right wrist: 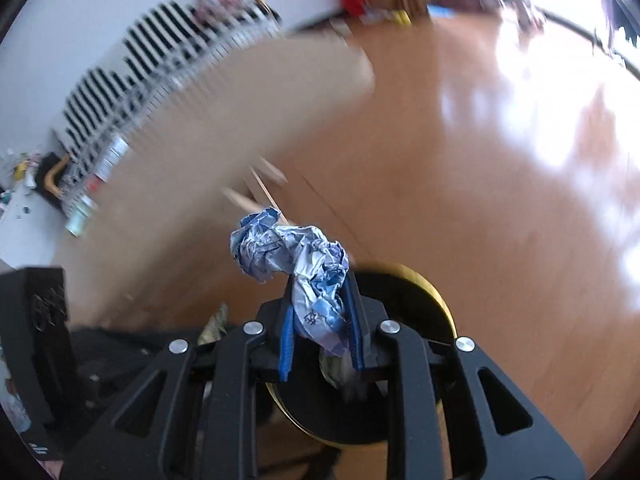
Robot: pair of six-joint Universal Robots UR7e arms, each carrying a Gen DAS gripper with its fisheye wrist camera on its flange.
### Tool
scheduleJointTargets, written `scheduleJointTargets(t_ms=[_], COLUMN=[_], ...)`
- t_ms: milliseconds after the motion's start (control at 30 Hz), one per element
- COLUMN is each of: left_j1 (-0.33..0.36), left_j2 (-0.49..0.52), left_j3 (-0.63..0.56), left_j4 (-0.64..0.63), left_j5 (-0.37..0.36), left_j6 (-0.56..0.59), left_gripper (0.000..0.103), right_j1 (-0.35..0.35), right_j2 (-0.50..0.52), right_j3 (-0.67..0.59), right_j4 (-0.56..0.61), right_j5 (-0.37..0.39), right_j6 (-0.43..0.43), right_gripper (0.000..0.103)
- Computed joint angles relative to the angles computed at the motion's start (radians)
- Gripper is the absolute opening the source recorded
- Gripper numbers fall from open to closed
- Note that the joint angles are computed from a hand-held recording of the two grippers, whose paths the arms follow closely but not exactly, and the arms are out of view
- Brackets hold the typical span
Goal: Collect trash
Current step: 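Open both tools to drop the wrapper and paper into the bin, then return both tools to the table toward the green tray and wrapper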
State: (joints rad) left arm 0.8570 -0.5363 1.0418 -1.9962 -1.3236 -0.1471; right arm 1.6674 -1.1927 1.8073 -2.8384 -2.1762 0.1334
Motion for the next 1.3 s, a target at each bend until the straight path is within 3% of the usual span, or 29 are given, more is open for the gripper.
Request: scheduleJointTargets(t_ms=[133, 333, 500, 633, 700, 733, 767, 933, 1033, 1100, 1167, 1300], left_j1=[-0.026, -0.019, -0.019, -0.019, -0.020, -0.019, -0.021, -0.026, -0.022, -0.020, -0.014, 0.028], left_j2=[0.002, 0.013, 0.024, 0.022, 0.028, 0.033, 0.028, 0.001, -0.031, -0.057, -0.094, -0.153], left_j3=[0.022, -0.001, -0.027, -0.025, -0.033, -0.037, -0.025, 0.004, -0.014, -0.026, -0.025, -0.038], left_j4=[-0.014, 0.008, 0.023, 0.034, 0.057, 0.066, 0.048, -0.043, -0.104, -0.157, -0.236, -0.295], left_j5=[0.043, 0.038, 0.031, 0.017, 0.028, 0.030, 0.039, 0.038, 0.027, 0.054, 0.125, 0.392], left_j6=[0.096, 0.081, 0.091, 0.085, 0.073, 0.063, 0.055, 0.080, 0.068, 0.079, 0.106, 0.153], left_gripper=[0.013, 0.013, 0.013, 0.014, 0.027, 0.066, 0.097, 0.096, 0.096, 0.096, 0.097, 0.097], right_j1=[-0.050, -0.071, -0.069, -0.083, -0.094, -0.098, -0.099, -0.081, -0.029, 0.002, 0.032, 0.090], right_j2=[-0.027, -0.041, 0.007, -0.004, -0.020, -0.029, -0.031, -0.052, -0.014, 0.024, 0.070, 0.184], right_j3=[0.042, 0.064, 0.008, -0.001, -0.006, -0.001, -0.005, 0.004, -0.024, -0.067, -0.131, -0.291], right_j4=[0.010, 0.017, 0.043, 0.082, 0.111, 0.098, 0.087, -0.005, -0.127, -0.156, -0.158, -0.120], right_j5=[0.042, 0.063, 0.067, 0.101, 0.113, 0.120, 0.121, 0.034, -0.109, -0.165, -0.176, -0.181], right_j6=[0.027, 0.043, 0.066, 0.117, 0.161, 0.173, 0.176, 0.197, 0.095, 0.026, -0.033, -0.139], right_gripper=[0.022, 0.022, 0.022, 0.023, 0.051, 0.087, 0.096, 0.096, 0.096, 0.096, 0.096, 0.096])
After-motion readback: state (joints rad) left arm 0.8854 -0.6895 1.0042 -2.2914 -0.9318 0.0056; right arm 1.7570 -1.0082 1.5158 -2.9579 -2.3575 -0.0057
